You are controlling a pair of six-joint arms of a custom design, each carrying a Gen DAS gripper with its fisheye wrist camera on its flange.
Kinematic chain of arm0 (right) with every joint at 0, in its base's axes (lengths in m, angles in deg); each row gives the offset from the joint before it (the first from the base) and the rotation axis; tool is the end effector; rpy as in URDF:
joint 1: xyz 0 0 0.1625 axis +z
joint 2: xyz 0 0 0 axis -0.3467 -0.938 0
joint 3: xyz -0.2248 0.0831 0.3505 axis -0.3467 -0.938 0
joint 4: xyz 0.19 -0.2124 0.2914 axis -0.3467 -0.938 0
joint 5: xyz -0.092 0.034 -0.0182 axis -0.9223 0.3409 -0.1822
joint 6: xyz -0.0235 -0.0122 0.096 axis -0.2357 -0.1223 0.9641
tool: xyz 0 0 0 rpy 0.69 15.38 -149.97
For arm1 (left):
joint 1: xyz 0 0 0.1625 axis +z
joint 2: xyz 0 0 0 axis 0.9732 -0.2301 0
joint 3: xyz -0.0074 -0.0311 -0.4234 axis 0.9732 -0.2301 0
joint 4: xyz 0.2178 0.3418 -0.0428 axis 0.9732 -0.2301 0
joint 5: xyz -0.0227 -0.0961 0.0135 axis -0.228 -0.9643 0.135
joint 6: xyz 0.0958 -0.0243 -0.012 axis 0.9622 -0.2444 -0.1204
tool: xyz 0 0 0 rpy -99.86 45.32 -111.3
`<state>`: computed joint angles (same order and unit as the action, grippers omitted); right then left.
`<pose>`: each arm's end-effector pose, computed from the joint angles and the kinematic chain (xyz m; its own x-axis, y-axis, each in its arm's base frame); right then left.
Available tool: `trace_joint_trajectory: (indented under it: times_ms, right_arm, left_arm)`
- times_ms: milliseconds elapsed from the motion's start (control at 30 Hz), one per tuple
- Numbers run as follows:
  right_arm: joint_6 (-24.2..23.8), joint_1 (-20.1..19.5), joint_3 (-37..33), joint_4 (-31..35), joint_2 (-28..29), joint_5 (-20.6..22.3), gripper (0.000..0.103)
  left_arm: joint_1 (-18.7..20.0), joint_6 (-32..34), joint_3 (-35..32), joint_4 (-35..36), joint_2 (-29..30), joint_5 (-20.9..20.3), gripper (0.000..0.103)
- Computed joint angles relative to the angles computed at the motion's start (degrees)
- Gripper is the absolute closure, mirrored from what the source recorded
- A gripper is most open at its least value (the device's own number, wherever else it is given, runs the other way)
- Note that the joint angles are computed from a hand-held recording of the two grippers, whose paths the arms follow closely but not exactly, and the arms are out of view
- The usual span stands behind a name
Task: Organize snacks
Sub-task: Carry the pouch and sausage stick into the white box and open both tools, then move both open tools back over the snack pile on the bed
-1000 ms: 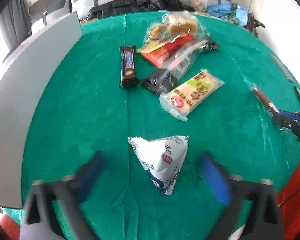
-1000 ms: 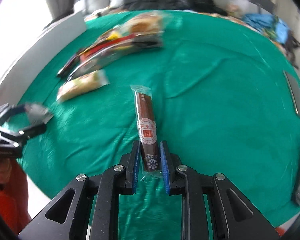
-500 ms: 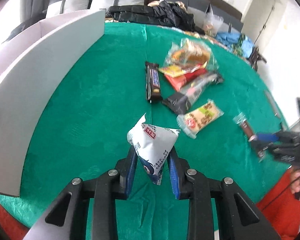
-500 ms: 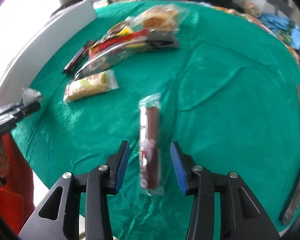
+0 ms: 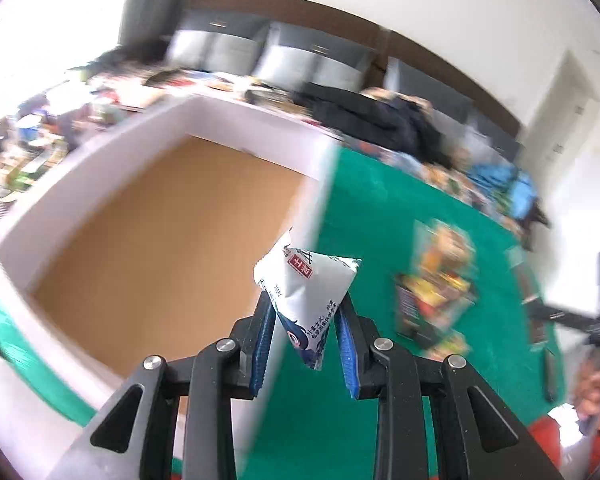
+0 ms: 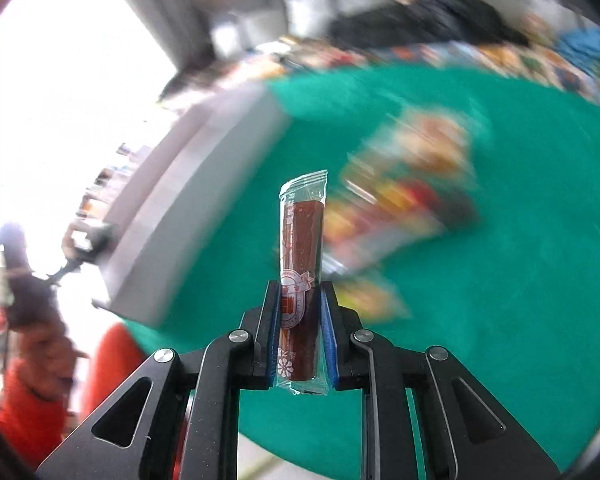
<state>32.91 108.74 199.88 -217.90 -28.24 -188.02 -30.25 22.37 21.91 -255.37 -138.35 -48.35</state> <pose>0.0875 -0.4753 0.3151 -0.9321 0.1052 0.3467 -0.1074 0.8336 -0.5419 -0.2672 -0.5567 0.1327 -0.8633 0.2498 -0.4385 0.4530 0.7665 -0.4552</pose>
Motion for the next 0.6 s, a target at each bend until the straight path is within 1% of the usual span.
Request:
trace_joint_trajectory:
  times_ms: [33, 67, 133, 200, 267, 300, 333, 367, 400, 433, 500, 533, 600]
  right_arm:
    - [0.6, 2.4, -3.2, 0.1, 3.3, 2.0, 0.084]
    - [0.8, 3.6, -5.6, 0.1, 5.8, 3.3, 0.084]
    - [1.9, 7.2, -12.6, 1.1, 12.9, 6.1, 0.084]
    - [1.7, 9.8, -18.4, 1.2, 19.1, 6.6, 0.084]
    - [1.6, 11.3, -23.3, 1.1, 24.3, 7.0, 0.082]
    - [2.0, 11.5, -25.2, 0.7, 26.5, 7.8, 0.078]
    - [2.7, 11.8, -26.5, 0.0, 28.2, 8.1, 0.070]
    - [3.7, 12.1, -27.8, -0.4, 29.7, 7.8, 0.050]
    - [4.6, 12.4, -28.3, -1.0, 30.5, 7.0, 0.041]
    - [5.3, 12.5, -28.2, -2.1, 30.7, 6.5, 0.039]
    - [4.9, 12.0, -25.0, -5.7, 28.6, 6.5, 0.037]
    - [3.8, 11.6, -23.2, -6.9, 27.2, 5.9, 0.035]
    - [-0.4, 10.2, -18.3, -9.3, 23.3, 1.5, 0.035]
  left_arm:
    - [1.0, 0.3, -0.9, 1.3, -0.6, 1.4, 0.074]
    - [1.9, 0.4, -1.8, 2.7, -1.0, 3.3, 0.074]
    - [3.5, 0.6, -3.3, 5.3, -1.7, 7.0, 0.074]
    - [4.7, 1.2, -4.0, 6.8, -2.1, 9.8, 0.073]
    - [5.5, 2.1, -4.5, 7.3, -1.8, 12.8, 0.071]
    - [5.7, 1.7, -4.4, 7.7, -1.6, 14.9, 0.064]
    - [5.9, 1.2, -4.0, 8.1, -1.6, 16.4, 0.050]
    - [6.2, 0.2, -3.8, 9.3, -1.8, 17.6, 0.042]
    - [6.1, -0.5, -3.3, 9.4, -2.0, 18.7, 0.031]
    - [6.1, -0.4, -2.7, 8.6, -2.1, 19.2, 0.027]
    - [5.5, 0.4, -0.6, 5.9, -2.9, 18.6, 0.022]
    - [5.1, 0.2, 0.3, 5.0, -3.2, 18.0, 0.022]
    - [3.9, -0.5, 1.7, 3.9, -3.6, 16.1, 0.022]
